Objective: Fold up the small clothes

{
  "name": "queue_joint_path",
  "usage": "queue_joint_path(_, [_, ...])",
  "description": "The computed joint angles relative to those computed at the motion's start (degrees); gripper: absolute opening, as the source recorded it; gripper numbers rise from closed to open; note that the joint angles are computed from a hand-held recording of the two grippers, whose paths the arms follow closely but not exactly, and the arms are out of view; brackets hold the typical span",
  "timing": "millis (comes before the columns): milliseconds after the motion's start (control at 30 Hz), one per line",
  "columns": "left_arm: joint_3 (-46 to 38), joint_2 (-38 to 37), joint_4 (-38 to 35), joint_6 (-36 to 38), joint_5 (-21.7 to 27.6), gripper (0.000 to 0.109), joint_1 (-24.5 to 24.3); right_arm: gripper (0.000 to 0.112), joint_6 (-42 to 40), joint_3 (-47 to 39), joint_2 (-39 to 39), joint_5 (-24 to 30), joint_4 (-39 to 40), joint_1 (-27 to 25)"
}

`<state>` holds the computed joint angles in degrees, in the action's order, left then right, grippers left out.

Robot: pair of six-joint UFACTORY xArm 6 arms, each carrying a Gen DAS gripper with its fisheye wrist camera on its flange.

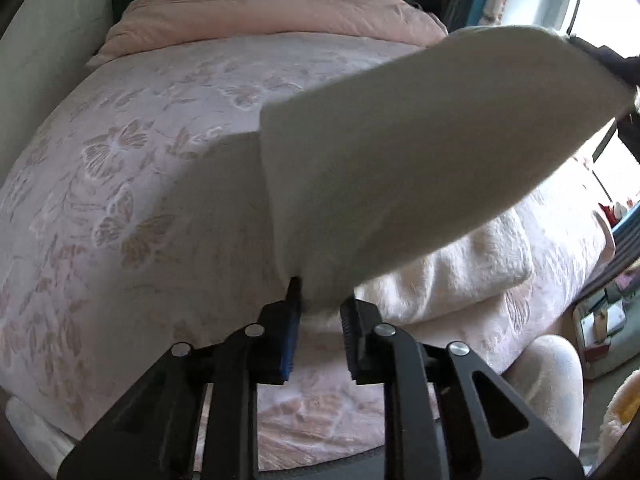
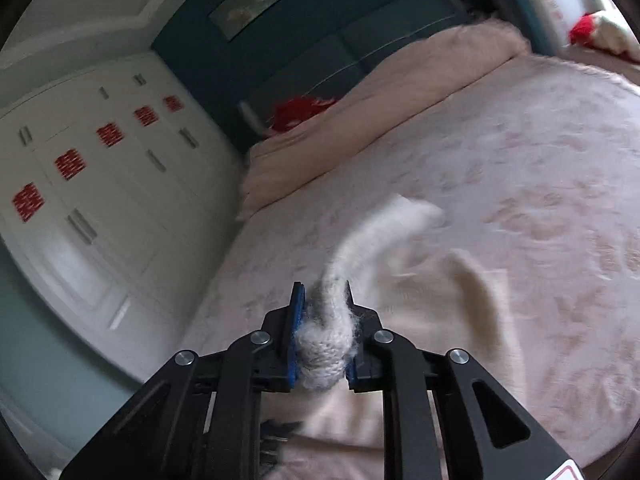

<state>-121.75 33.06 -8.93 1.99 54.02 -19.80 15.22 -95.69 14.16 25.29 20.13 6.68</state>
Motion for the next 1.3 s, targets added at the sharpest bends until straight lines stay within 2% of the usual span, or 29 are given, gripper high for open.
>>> queue_joint_path(67, [-1.02,1.31,-0.11,-0.66,2.31,0.016,-0.07,0.016,5.42,1.69,2.58,8.16,-4.8,-2.33])
queue_joint_path(100, [-1.83,2.18,-0.3,-0.93,3.48,0.016,0.0,0.016,6.67,4.29,3.57,10.2,-3.6,-2.96])
queue_joint_path(133, [-1.52,2.32,-0.75,-1.16,4.24,0.016,0.03,0.019,5.52,6.3,2.71,9.84,0.0,-3.37])
queue_joint_path(167, [-0.35,1.89,-1.22,-1.18,3.88,0.017,0.06,0.024,3.62,9.65,0.15,7.09,4.02,-3.51])
queue_joint_path(233, [2.55,0.06,-1.42,-1.09,2.05,0.019,0.05,0.032,3.6,11.48,-1.78,4.64,4.86,-3.34])
queue_joint_path(300, [3.75,-1.39,-2.29,-0.68,1.87,0.038,0.28,0.032,8.32,10.42,-2.97,4.84,-3.89,-2.93])
queue_joint_path(333, [4.67,-2.35,-3.2,-0.53,1.35,0.042,0.46,0.033,9.29,9.05,-2.99,5.4,-7.07,-2.68])
queue_joint_path(400, [6.58,-4.4,-5.15,-0.05,-0.36,0.054,0.84,0.047,6.37,3.96,-0.9,7.87,-6.22,-2.35])
queue_joint_path(433, [6.75,-4.82,-5.57,0.32,-0.8,0.056,0.96,0.062,3.97,0.4,1.09,9.94,-4.55,-2.29])
queue_joint_path(467, [6.65,-5.03,-5.5,0.43,-0.95,0.059,0.97,0.066,2.14,-3.23,3.4,11.88,-3.66,-2.2])
queue_joint_path(567, [7.72,-6.51,-3.59,0.71,-2.11,0.068,0.59,0.066,0.02,-14.5,12.46,18.38,-2.78,-2.93])
queue_joint_path(633, [8.31,-7.18,-2.86,0.89,-2.39,0.068,0.47,0.065,2.9,-25.86,21.04,26.24,-3.91,-3.47])
queue_joint_path(700, [8.76,-7.82,-3.06,1.4,-2.23,0.068,0.63,0.034,3.52,-33.22,26.15,30.85,-2.55,-3.44])
queue_joint_path(733, [8.9,-8.0,-3.11,1.52,-2.11,0.068,0.77,0.016,2.08,-33.45,25.93,30.0,-0.81,-3.37])
queue_joint_path(767, [8.91,-8.14,-3.48,1.76,-1.69,0.068,1.07,0.014,0.21,-31.42,24.1,26.76,0.76,-3.23])
queue_joint_path(800, [8.87,-8.23,-3.83,1.79,-1.32,0.068,1.34,0.014,-1.85,-27.36,20.45,21.12,2.13,-2.98])
queue_joint_path(867, [8.82,-8.32,-4.54,1.44,-0.69,0.068,1.89,0.012,-3.16,-21.37,15.01,14.45,2.66,-2.89])
queue_joint_path(900, [8.6,-8.18,-5.19,1.43,-0.36,0.068,2.16,0.012,-2.58,-16.96,11.5,10.94,1.71,-3.12])
queue_joint_path(933, [8.33,-7.99,-6.14,1.56,0.06,0.068,2.49,0.012,-0.49,-14.95,10.38,9.64,-1.44,-3.28])
queue_joint_path(967, [7.96,-7.66,-6.95,1.45,0.51,0.068,2.75,0.013,3.51,-14.36,10.23,10.75,-6.99,-3.62])
queue_joint_path(1000, [7.8,-7.49,-7.03,1.17,0.7,0.068,2.75,0.013,5.98,-14.59,11.6,14.24,-12.09,-4.08])
queue_joint_path(1033, [7.64,-7.28,-7.09,1.1,0.87,0.068,2.74,0.014,6.67,-16.2,14.05,19.19,-14.79,-4.26])
queue_joint_path(1067, [7.13,-6.75,-7.56,1.15,1.35,0.068,2.74,0.017,5.79,-16.13,16.04,21.73,-15.1,-4.27])
queue_joint_path(1100, [6.45,-6.2,-7.75,0.95,1.96,0.068,2.71,0.019,5.43,-14.65,15.62,21.88,-14.45,-4.32])
queue_joint_path(1133, [5.36,-5.4,-8.01,0.59,2.97,0.068,2.72,0.024,5.1,-12.17,13.56,19.63,-13.33,-4.39])
queue_joint_path(1200, [3.27,-4.15,-8.67,0.22,4.54,0.069,2.79,0.025,6.32,-10.03,10.18,17.73,-10.46,-4.63])
queue_joint_path(1300, [1.89,-3.5,-10.25,-0.21,4.84,0.077,3.03,0.025,5.56,-3.41,3.37,12.29,-8.68,-3.38])
